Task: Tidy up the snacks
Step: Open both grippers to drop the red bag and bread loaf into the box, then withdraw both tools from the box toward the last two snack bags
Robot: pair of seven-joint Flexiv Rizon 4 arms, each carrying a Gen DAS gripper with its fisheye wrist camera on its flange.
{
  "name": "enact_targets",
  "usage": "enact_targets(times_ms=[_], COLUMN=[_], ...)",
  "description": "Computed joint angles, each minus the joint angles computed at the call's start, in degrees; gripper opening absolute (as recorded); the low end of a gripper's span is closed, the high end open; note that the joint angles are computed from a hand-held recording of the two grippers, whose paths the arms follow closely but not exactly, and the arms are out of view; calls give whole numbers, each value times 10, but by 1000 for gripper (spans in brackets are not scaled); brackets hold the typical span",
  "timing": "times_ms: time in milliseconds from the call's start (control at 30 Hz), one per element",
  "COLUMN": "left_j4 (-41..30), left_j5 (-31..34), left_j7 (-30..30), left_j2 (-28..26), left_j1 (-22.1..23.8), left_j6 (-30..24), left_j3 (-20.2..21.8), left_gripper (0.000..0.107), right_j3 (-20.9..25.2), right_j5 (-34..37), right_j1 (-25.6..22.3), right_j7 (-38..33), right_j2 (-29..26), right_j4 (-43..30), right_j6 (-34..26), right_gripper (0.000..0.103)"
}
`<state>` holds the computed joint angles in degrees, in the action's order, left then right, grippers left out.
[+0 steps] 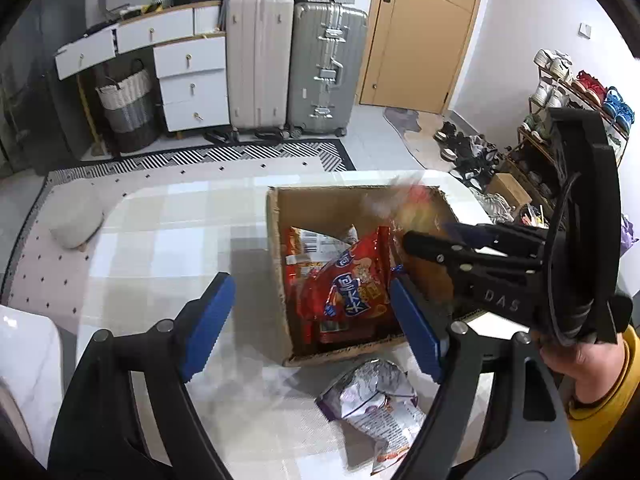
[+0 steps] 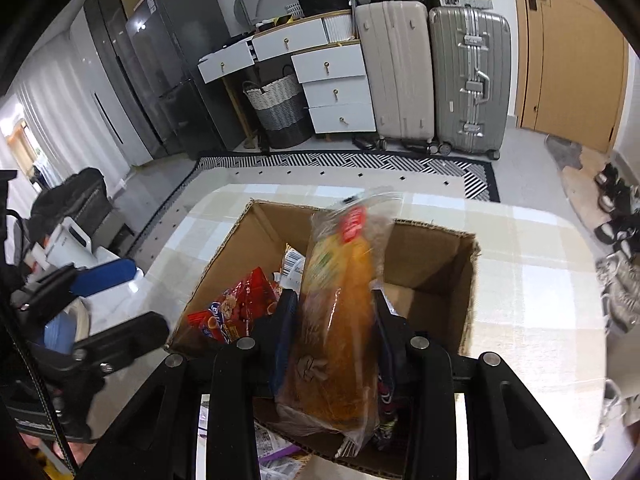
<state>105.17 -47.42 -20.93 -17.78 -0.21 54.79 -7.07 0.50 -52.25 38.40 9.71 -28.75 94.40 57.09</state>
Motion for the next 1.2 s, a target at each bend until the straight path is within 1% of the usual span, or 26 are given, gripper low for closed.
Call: enact_targets(times_ms=[33,100,200,267,367,433,500,600,700,767,800,867,900,967,1033,1100,1200], left_j4=[5,15,33,48,79,96,114,139,164,184,192,213,222,242,257,270,295], left_j5=[-3,-9,-23,-34,-52,-59,-72,-85,-93,-96,-99,-112,-119,-136,-133,-136,-134], left_j7=[2,8,21,33,53,69,84,95,109,122,129,146,155,172,181,189,201], left_j2=[7,22,48,68,103,128,153,188,222,247,257,280,290,313,329,336,353], left_j1=[1,3,4,3,-1,-3,-4,-4,-1,1,3,5,6,11,18,22,31], left_j6=[0,-5,-10,-14,-7,-17,-26,-39,-57,-64,-68,-70,-72,-84,-97,-96,-102], left_j3=[1,5,14,22,39,52,66,90,113,129,136,151,158,175,188,191,202], left_gripper=[79,80,80,80,82,82,83,85,85,87,89,96,103,103,103,103,103], right_j3=[-1,0,1,7,10,18,27,46,62,73,77,86,90,97,102,105,108], right_j5=[-3,-7,-25,-40,-82,-110,-143,-176,-213,-228,-235,-244,-248,-256,-257,-261,-273], right_j1=[3,9,17,18,27,35,46,59,77,88,95,110,119,140,155,172,198], right_j7=[-1,-2,9,19,53,76,105,136,174,193,204,221,227,242,253,267,297], right_j2=[3,9,20,29,47,59,71,81,90,91,91,90,88,84,78,74,66], right_j4=[0,-3,-4,-1,10,18,27,36,43,45,46,47,47,45,43,42,43], right_j6=[-9,-31,-60,-60,-69,-82,-101,-129,-164,-184,-194,-219,-235,-271,-291,-317,-354], right_gripper=[39,50,50,50,50,51,54,69,70,72,76,82,82,83,83,88,89])
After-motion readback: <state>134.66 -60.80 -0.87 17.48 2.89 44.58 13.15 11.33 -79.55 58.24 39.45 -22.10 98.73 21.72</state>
